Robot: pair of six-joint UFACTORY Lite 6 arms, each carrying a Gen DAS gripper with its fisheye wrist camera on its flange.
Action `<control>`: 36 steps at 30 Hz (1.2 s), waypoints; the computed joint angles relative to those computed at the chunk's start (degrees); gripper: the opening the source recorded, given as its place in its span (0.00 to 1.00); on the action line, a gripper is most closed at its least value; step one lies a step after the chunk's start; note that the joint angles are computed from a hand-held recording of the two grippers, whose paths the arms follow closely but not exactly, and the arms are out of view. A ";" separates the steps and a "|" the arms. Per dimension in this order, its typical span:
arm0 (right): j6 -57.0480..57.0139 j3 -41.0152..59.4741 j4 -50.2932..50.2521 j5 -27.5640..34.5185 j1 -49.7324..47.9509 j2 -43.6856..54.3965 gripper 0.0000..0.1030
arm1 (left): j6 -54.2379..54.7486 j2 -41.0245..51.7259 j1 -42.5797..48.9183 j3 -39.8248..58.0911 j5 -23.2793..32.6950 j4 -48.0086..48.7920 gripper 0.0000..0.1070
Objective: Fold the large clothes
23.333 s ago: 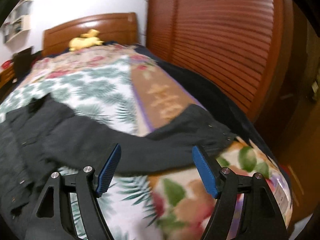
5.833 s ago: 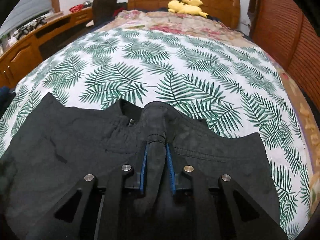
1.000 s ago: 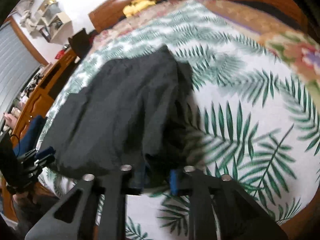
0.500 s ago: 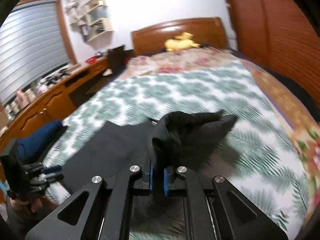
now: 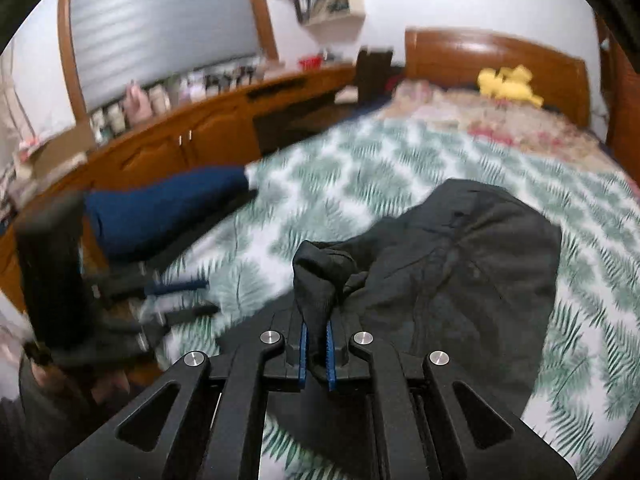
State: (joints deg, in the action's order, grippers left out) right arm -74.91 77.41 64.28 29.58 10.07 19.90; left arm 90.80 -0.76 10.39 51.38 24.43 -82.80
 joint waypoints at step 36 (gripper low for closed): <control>-26.00 -19.66 14.93 -7.27 -15.88 -2.68 0.54 | 2.59 -2.62 -9.66 -2.31 -0.84 -4.88 0.28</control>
State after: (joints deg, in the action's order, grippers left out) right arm -100.91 57.74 79.21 22.31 -5.82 17.22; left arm 93.39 -3.38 0.74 49.07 23.59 -87.67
